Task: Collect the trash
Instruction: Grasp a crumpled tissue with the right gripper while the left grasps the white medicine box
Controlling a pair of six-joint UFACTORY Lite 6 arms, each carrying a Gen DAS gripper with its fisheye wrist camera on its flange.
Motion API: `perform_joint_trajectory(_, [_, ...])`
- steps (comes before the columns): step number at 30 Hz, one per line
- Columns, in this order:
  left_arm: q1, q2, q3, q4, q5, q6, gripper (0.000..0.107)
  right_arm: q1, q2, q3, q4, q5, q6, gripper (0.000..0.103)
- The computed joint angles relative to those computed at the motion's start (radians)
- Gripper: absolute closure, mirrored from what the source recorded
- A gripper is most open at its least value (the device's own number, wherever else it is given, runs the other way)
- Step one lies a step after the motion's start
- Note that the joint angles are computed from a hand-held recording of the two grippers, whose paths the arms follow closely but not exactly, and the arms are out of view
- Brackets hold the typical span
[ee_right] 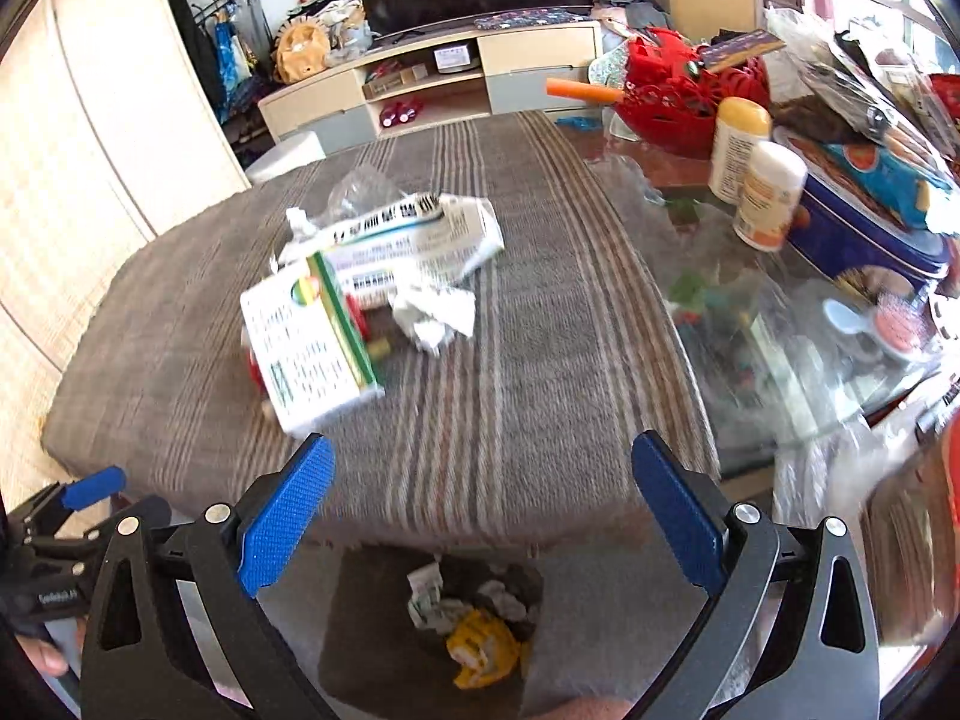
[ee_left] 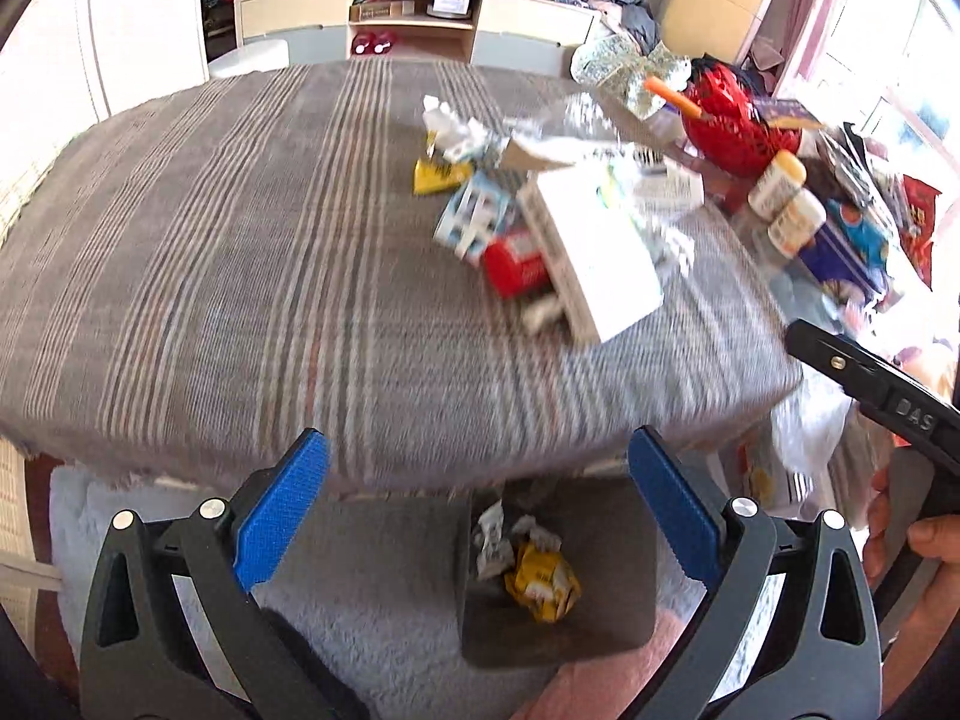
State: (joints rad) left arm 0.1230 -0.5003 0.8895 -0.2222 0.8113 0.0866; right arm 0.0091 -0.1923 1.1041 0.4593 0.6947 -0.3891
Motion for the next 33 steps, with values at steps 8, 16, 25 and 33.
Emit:
perform_joint_trajectory(8, [-0.119,0.202,0.126,0.087,-0.082,-0.122,0.012,0.055,0.377,0.342,0.036,-0.019,0.047,0.012])
perform_joint_trajectory(16, [-0.166,0.340,0.204,0.131,-0.125,-0.187,0.012,0.104,0.607,0.557,0.013,0.059,0.071,0.035])
perform_joint_trajectory(25, [-0.242,0.444,0.282,0.219,-0.155,-0.333,0.012,0.078,0.602,0.539,0.051,0.053,-0.045,0.093])
perform_joint_trajectory(33, [-0.306,0.549,0.389,0.293,-0.152,-0.543,0.012,-0.043,0.592,0.584,0.085,0.161,-0.172,0.094])
